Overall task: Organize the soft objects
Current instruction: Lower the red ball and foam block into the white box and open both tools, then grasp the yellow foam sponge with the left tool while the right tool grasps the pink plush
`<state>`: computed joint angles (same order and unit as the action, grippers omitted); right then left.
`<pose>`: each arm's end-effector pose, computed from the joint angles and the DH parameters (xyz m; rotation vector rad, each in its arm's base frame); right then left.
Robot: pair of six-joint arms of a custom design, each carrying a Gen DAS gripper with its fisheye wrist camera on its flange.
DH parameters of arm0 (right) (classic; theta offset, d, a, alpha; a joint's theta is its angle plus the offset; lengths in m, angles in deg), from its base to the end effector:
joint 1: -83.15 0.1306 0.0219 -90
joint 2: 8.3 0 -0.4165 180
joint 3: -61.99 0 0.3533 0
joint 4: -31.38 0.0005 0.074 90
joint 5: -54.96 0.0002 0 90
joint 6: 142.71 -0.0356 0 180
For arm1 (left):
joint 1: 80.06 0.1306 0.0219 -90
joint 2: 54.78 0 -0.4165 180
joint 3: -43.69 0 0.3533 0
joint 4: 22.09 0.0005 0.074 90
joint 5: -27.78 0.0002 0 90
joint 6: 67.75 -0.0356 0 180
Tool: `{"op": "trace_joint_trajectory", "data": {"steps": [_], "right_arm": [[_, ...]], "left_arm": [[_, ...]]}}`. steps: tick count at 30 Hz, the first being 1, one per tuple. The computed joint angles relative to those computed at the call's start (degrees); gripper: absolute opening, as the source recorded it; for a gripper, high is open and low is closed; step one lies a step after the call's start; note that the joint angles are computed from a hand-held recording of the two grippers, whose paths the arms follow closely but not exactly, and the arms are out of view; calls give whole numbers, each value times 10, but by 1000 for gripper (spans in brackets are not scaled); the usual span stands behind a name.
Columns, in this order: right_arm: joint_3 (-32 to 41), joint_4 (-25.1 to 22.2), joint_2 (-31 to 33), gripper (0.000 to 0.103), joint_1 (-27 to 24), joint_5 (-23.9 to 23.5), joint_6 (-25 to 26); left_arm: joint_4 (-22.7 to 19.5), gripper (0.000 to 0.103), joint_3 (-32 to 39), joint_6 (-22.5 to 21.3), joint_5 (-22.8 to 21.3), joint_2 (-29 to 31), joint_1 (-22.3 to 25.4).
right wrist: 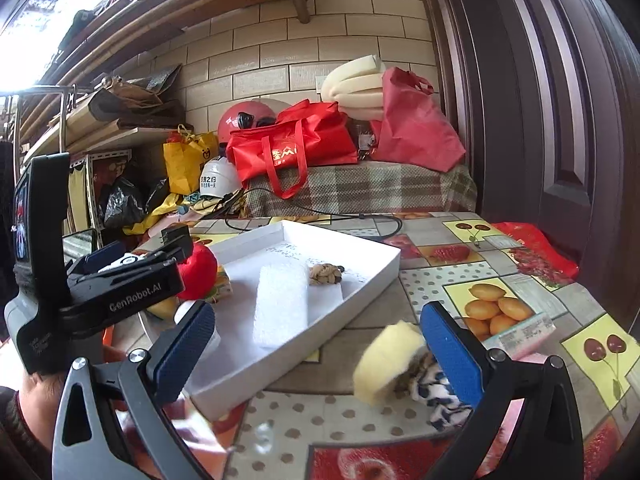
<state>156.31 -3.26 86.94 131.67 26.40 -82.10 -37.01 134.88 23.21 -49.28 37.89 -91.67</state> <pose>0.3464 0.3439 0.4866 0.2405 1.8441 -0.2467 0.4868 -0.1087 0.5066 0.3295 1.8358 -0.3617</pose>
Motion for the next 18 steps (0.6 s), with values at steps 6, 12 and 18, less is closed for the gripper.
{"op": "trace_joint_trajectory", "data": {"steps": [6, 12, 18], "right_arm": [[-40, -94, -55, 103, 2, 37, -105], [-63, -272, -109, 103, -11, 65, -287], [-98, -334, -168, 103, -27, 7, -347]], "left_arm": [[4, 101, -8, -20, -4, -7, -9], [-8, 101, -10, -23, 10, -10, -11], [-48, 101, -17, -78, 66, -27, -39]]}}
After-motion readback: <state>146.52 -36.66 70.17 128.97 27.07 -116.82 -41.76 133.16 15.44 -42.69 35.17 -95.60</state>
